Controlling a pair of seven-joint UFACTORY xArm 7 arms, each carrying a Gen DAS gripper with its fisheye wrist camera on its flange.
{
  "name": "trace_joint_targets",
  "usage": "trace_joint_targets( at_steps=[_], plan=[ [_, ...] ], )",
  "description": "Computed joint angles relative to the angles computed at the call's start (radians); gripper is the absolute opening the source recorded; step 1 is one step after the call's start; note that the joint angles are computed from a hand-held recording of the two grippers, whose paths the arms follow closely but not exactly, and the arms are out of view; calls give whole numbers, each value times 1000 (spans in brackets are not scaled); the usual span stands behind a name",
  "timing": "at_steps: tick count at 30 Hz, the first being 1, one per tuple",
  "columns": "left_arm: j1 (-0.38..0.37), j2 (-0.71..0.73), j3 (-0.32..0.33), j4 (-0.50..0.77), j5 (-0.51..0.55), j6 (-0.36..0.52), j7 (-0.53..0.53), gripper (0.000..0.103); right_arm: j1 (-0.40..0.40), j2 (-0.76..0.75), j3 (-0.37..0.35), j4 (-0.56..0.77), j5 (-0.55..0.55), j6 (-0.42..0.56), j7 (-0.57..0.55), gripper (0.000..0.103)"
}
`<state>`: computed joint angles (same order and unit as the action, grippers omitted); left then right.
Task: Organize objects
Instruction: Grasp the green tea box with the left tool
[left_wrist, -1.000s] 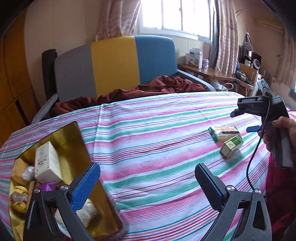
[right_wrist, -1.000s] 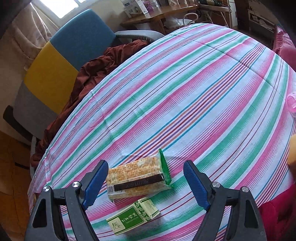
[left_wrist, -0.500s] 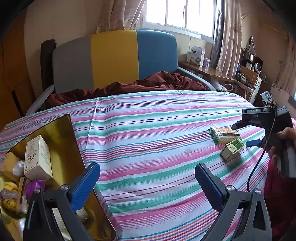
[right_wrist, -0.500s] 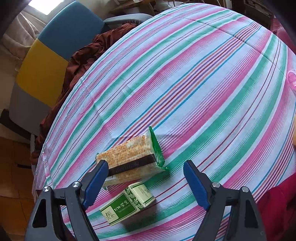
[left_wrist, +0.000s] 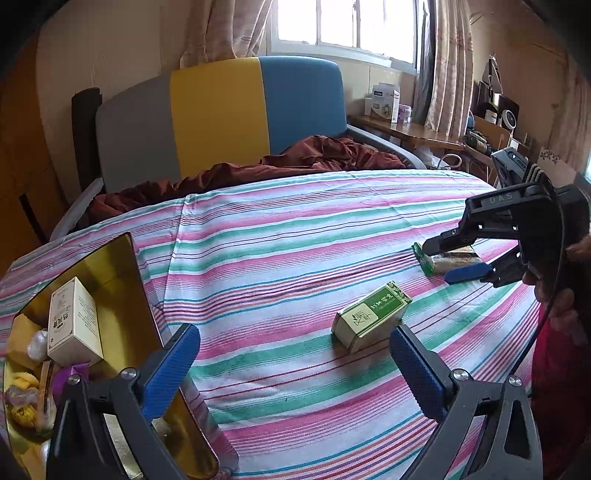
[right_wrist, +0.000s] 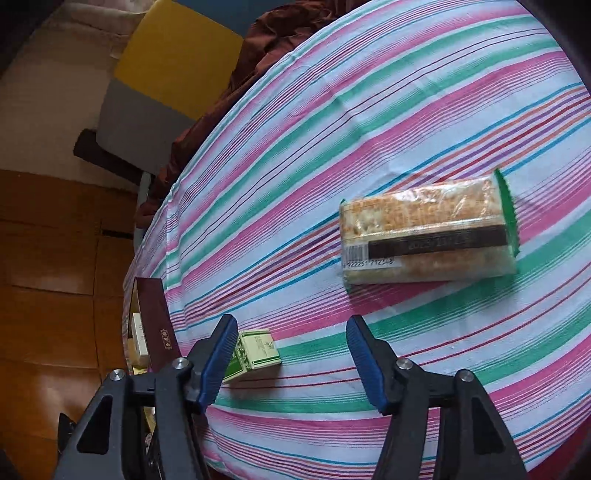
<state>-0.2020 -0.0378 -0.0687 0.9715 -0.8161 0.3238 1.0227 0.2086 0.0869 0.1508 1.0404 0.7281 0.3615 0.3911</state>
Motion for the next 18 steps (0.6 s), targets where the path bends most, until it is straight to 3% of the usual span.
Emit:
trace_joint_targets(
  at_steps=[5, 13, 18],
  plan=[
    [-13, 19, -15, 9, 22, -1, 75, 103, 6, -10, -17, -11, -88, -58, 89, 63],
    [-10, 93, -55, 63, 124, 27, 43, 103, 2, -58, -40, -73, -262, -132, 283, 63],
    [-9, 151, -81, 103, 202, 22, -15, 103, -4, -71, -45, -89, -297, -141, 331, 64]
  ],
)
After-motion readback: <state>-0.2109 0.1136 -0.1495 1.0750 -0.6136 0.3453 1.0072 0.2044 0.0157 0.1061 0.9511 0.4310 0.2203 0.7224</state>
